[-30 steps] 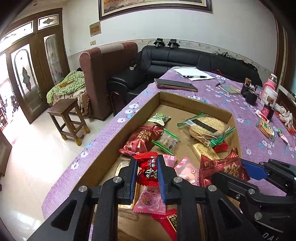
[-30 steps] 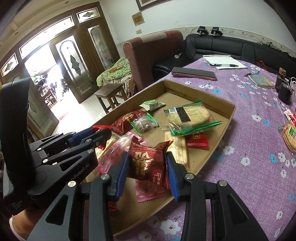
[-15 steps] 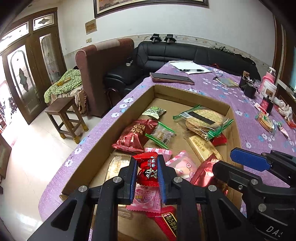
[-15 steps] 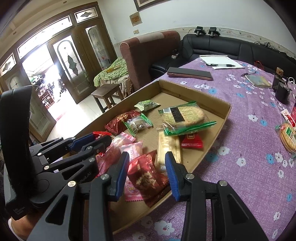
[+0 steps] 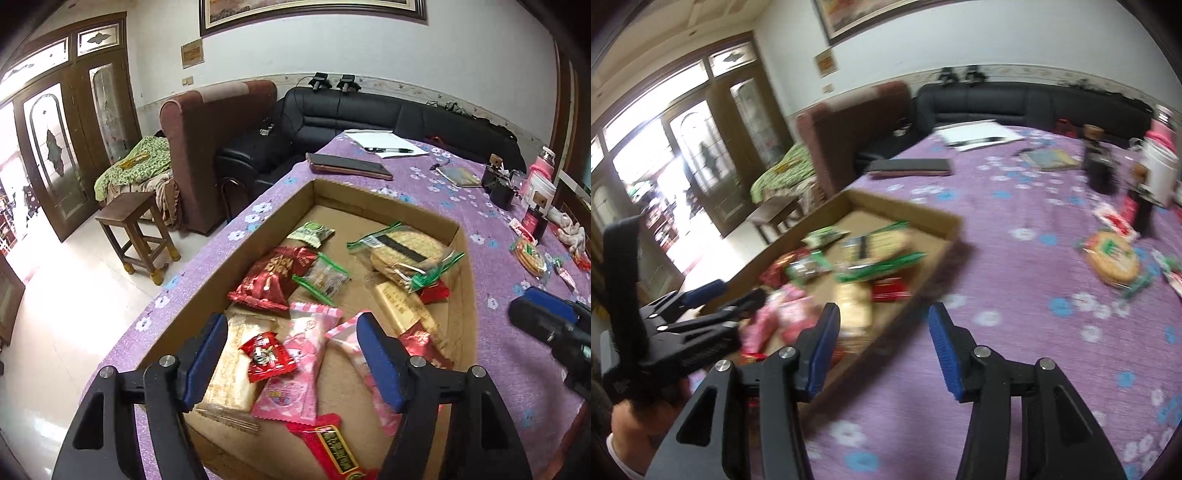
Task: Organize snacks
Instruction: 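Carry both snacks over the box and open both tools to drop them, then move both tools back toward the remaining snacks on the table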
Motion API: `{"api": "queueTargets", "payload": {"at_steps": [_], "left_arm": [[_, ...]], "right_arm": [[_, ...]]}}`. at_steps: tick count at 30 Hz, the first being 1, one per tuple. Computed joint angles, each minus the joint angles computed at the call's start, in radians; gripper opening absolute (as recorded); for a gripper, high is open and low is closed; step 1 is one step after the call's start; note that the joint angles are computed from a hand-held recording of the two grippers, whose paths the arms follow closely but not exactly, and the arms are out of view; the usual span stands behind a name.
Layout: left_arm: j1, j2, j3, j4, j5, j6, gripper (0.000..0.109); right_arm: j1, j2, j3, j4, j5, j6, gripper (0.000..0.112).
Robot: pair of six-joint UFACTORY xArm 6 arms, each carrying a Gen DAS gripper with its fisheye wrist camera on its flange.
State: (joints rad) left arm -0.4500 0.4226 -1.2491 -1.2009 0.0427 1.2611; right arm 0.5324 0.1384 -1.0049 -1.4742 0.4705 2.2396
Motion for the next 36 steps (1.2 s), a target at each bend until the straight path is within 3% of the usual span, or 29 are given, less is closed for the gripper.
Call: {"api": "queueTargets", "payload": {"at_steps": [2, 4, 8, 14, 18, 21, 26, 31, 33, 35, 36], "left_arm": [[-0.004, -0.008, 0.003, -0.008, 0.006, 0.005, 0.079], [-0.014, -0.019, 0.004, -0.053, 0.007, 0.042, 0.086], [-0.042, -0.042, 0.012, -0.087, 0.025, 0.072, 0.088], [-0.1, -0.062, 0.029, -0.088, 0.034, 0.092, 0.088], [-0.137, -0.071, 0.044, -0.052, 0.048, 0.069, 0.088], [-0.158, -0.074, 0.055, 0.015, 0.063, 0.014, 0.088], [-0.2, -0.063, 0.056, 0.136, 0.088, -0.09, 0.088], [-0.234, -0.008, -0.03, 0.278, 0.199, -0.258, 0.088], [-0.253, 0.032, -0.088, 0.323, 0.233, -0.32, 0.088], [-0.273, 0.093, -0.174, 0.385, 0.267, -0.415, 0.088], [-0.28, 0.116, -0.208, 0.411, 0.282, -0.456, 0.088]], "right_arm": [[-0.015, -0.053, 0.073, 0.001, 0.023, 0.036, 0.062], [-0.046, -0.118, 0.165, -0.014, 0.033, 0.108, 0.064], [-0.102, -0.237, 0.319, -0.034, 0.041, 0.198, 0.066], [-0.17, -0.408, 0.505, 0.026, 0.099, 0.142, 0.069], [-0.269, -0.494, 0.603, 0.037, 0.08, 0.081, 0.069], [-0.384, -0.529, 0.652, -0.035, 0.006, 0.053, 0.069], [-0.538, -0.466, 0.626, -0.119, -0.12, -0.055, 0.069], [-0.64, -0.388, 0.576, -0.172, -0.213, -0.124, 0.069], [-0.666, -0.374, 0.566, -0.179, -0.237, -0.141, 0.064], [-0.69, -0.354, 0.559, -0.157, -0.267, -0.173, 0.032], [-0.687, -0.363, 0.567, -0.159, -0.26, -0.164, 0.027]]}}
